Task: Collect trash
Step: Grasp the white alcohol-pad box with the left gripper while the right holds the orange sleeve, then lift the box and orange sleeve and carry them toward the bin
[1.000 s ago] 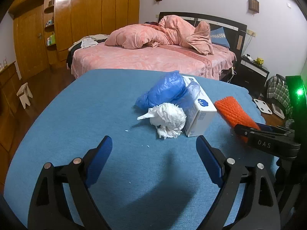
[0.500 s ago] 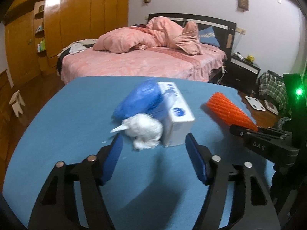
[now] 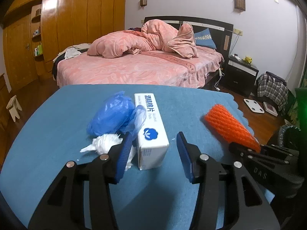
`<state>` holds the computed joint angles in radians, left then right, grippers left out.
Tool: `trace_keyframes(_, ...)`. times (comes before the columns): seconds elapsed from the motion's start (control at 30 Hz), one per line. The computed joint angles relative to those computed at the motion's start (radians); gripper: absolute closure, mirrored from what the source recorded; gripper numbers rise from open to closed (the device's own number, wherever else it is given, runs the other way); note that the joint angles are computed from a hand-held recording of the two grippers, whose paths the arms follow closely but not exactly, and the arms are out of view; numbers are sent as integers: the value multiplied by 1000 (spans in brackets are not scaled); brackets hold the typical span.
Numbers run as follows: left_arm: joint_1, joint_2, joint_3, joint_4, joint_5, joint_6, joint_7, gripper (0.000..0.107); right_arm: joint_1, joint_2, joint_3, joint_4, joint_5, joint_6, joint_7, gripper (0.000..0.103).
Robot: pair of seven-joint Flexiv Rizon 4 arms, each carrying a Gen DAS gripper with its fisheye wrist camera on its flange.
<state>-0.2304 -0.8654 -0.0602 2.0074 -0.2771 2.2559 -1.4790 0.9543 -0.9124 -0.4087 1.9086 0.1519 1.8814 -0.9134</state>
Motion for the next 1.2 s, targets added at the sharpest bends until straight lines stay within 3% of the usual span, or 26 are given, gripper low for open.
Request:
trace_keyframes(0.27,-60,-8,40,-60,-93,-123,53,62,-4,-4,7,-3,1,3,0,80)
trace_keyframes(0.37,-31,-8,19,-56,-53,-109,41,77,-2,-5,5,-3,4,4,0,80)
trace_keyframes(0.63,27,18,-37,16,75,-56,-11,77,12,-1,-3,16,28,21,-1,80)
trace_keyframes(0.73,5,21,-23,24,65,-66,-8,71,10,2,1,18,33,19,-1,80)
trace_keyframes(0.77,0,21,-19,20,61,-75,-5,60,10,4,2,19,34,18,0,80)
trace_keyframes(0.87,-21,21,-4,8,33,-107,5,47,12,5,0,21,35,18,-1,80)
trace_keyframes(1.03,-24,31,-5,34,33,-93,-12,46,14,8,0,26,38,20,1,80)
trace_keyframes(1.2,-70,41,25,101,-2,8,-27,46,12,9,3,29,43,28,-1,80)
